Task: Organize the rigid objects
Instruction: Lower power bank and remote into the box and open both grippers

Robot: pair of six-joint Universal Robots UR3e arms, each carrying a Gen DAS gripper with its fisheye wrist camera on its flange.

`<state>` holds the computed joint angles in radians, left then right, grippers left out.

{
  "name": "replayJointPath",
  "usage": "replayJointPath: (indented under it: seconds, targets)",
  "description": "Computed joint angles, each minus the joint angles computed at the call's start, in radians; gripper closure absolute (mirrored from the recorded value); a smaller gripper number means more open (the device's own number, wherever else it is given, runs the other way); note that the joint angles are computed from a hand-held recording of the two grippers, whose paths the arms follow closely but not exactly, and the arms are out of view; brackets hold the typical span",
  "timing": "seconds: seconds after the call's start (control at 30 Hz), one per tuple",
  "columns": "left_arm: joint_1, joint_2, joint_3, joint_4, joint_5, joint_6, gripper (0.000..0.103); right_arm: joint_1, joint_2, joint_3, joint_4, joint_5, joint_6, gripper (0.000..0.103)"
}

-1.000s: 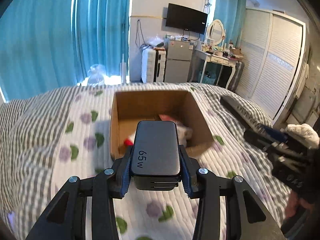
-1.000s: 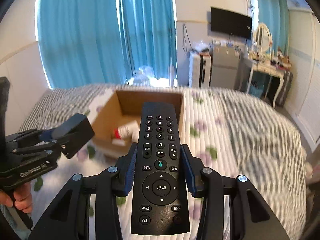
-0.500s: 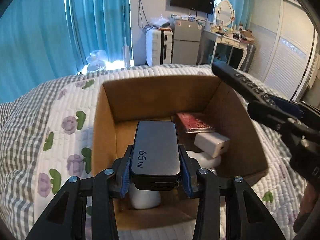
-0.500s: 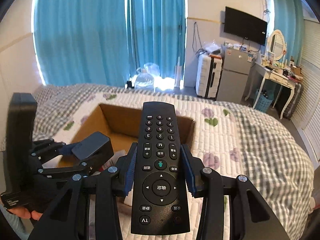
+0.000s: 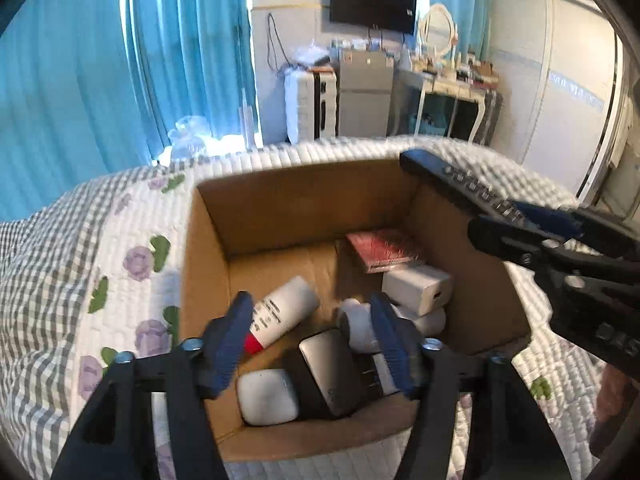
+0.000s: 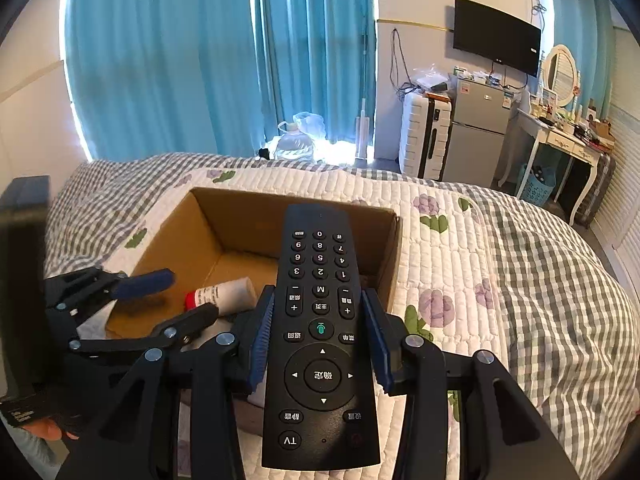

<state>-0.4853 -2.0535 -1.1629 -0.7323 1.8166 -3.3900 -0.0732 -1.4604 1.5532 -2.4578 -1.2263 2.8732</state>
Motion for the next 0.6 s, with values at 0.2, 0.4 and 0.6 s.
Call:
replayJointPath:
  seconds: [0.2,0.4,0.6]
  targets:
    - [0.018,0.095,-0.081,0.042,0.049,-0.006,0.033,-0.006,0.063,-0.091,0.048,0.047,0.018,0.062]
    - [0.052,0.136,-0.165,0.085,0.073,-0.002,0.032,0.062,0.227,-0.207,0.060,0.014,0.025,0.062]
    - [0.044,0.196,-0.242,0.138,0.085,-0.011,0.032,0.059,0.208,-0.132,-0.026,0.015,0.070,0.039]
